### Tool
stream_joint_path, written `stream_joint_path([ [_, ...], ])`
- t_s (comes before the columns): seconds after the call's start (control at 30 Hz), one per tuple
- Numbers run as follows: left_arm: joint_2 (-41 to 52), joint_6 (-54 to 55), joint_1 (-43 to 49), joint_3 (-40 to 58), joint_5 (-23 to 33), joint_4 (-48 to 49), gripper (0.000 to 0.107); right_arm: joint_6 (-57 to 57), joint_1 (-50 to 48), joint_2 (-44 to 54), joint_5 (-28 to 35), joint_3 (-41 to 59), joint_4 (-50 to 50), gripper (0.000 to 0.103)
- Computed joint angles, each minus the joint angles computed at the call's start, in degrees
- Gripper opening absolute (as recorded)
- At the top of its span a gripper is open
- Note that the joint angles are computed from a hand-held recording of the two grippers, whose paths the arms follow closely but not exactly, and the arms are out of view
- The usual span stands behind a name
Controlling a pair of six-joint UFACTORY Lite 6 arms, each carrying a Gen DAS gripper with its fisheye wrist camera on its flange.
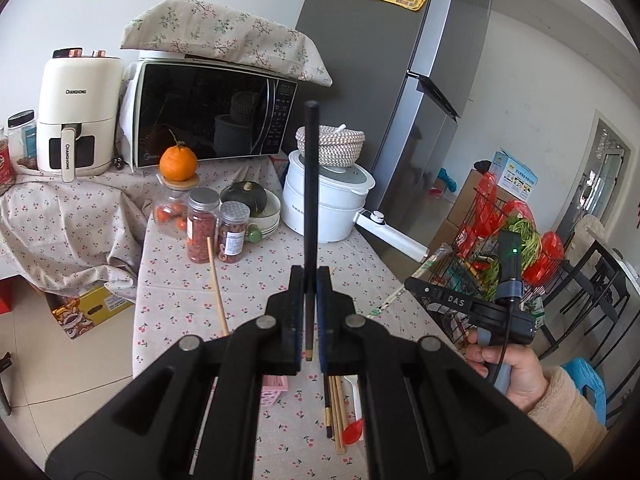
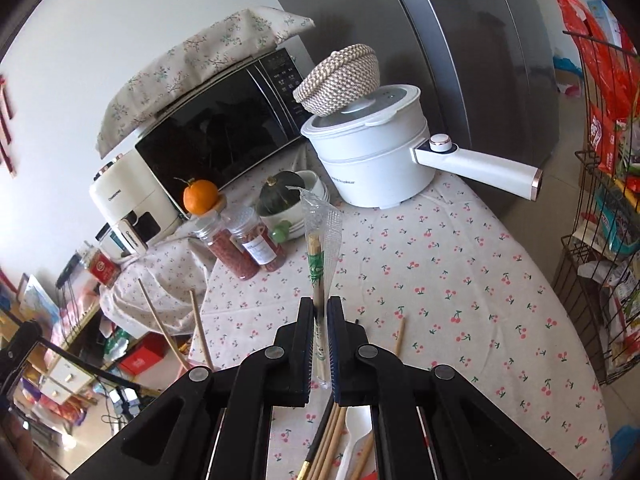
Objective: Organize utensils
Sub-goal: 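Insert the black chopstick into the pink basket with the left tool while the right tool inserts the wrapped chopsticks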
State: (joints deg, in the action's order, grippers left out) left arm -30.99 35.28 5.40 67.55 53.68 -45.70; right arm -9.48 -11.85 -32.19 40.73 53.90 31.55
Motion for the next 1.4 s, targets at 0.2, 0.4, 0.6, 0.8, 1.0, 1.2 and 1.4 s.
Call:
stream_joint_path([
  [0.2, 2.02, -3.18, -3.72, -4.27, -9.59, 6.83, 0.006, 5.03, 5.78, -2.53, 0.85, 2.08, -3.94, 0.007],
  [0.4, 5.0, -9.78, -9.33, -6.69, -17.53, 16.04, 0.006, 10.75, 12.83, -4.15, 0.28, 2.76, -8.73, 0.007],
  [0.6, 11.18, -12.12, -10.96, -5.29, -18.54, 19.27, 0.006, 11.63, 16.08, -5.34, 1.51, 4.37, -9.7, 0.007],
  [0.8, 15.73, -12.15, -10.43, -4.2, -19.7, 17.88, 0.009, 13.15, 19.78, -4.84, 0.88, 6.16, -9.3, 0.007],
  [1.0, 12.88, -10.58, -8.16, -4.23, -19.77, 14.1, 0.053, 20.25, 27.3, -1.0, -3.12, 8.49, -14.83, 0.007],
  [1.2, 9.65, -10.77, -2.22, -3.47, -13.44, 14.53, 0.07, 31.2, 36.18, 4.87, -7.44, 10.2, -25.37, 0.007],
  [1.4, 10.15, -8.07, 2.56, -4.67, -9.47, 13.74, 0.07, 43.93, 43.25, 12.58, -10.46, 11.65, -39.12, 0.007],
])
